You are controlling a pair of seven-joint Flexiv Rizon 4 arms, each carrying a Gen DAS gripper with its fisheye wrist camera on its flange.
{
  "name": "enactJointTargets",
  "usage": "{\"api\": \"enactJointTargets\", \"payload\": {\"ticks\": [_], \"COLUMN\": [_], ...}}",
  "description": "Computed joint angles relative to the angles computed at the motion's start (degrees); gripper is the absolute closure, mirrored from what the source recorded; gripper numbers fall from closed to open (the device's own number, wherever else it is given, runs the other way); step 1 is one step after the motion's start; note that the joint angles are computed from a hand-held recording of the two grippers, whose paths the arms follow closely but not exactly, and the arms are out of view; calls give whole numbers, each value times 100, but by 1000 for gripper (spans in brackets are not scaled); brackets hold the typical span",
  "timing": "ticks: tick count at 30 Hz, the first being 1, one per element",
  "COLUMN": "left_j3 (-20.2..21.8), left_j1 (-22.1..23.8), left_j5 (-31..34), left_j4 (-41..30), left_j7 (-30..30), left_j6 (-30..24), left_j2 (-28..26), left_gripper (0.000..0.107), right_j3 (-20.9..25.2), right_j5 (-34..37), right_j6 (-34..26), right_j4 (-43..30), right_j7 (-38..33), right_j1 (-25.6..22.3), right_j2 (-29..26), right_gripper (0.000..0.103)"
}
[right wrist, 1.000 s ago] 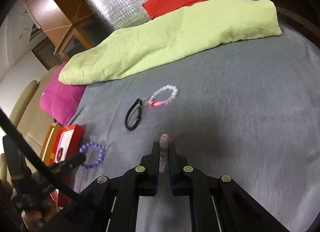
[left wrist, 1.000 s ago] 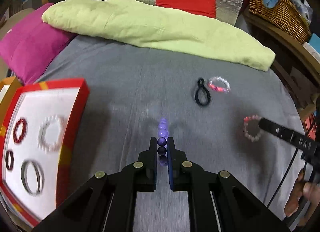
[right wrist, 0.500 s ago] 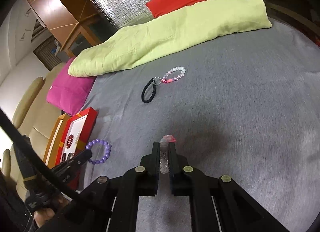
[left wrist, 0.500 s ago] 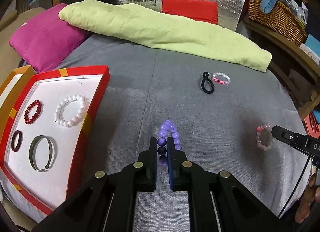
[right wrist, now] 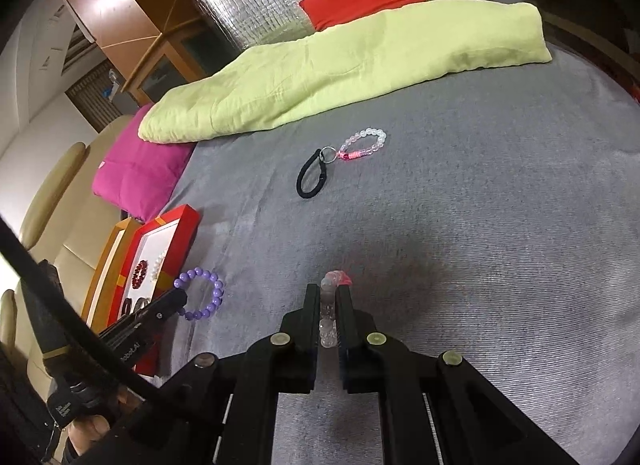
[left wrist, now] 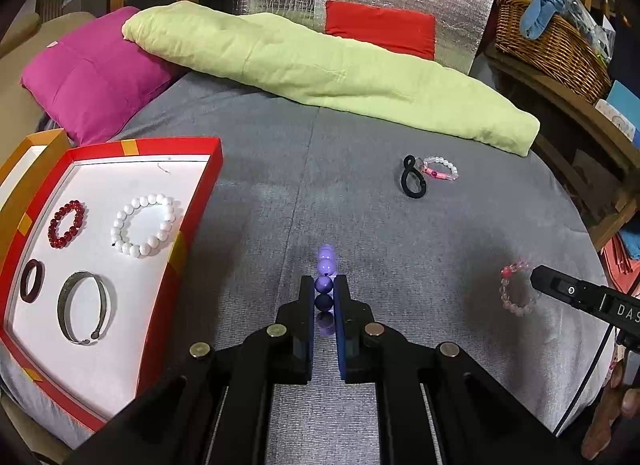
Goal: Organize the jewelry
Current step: 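Lift and carry both bracelets toward the red-rimmed tray with both tools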
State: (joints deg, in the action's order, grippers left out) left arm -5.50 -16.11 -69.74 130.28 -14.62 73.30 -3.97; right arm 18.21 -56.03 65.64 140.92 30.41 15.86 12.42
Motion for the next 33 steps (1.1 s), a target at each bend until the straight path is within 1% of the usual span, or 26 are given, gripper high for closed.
{"api": "enactJointTargets", "payload": {"ticks": [20, 33], "left_j3": [13, 86], "left_j1": [4, 86], "left_j5": [-11, -75], "left_j4": [20, -25], "left_j7": [8, -2], "left_j6": [119, -33], "left_j2": [22, 95], "left_gripper": [97, 97], "right_j3": [23, -16], "right_j5": [43, 143], "right_j6": [-134, -325], "right_j4": [-196, -498], "right_j7": [-213, -531], "right_j1": [70, 236], "right_j2": [-31, -250], "right_gripper": [94, 94]}}
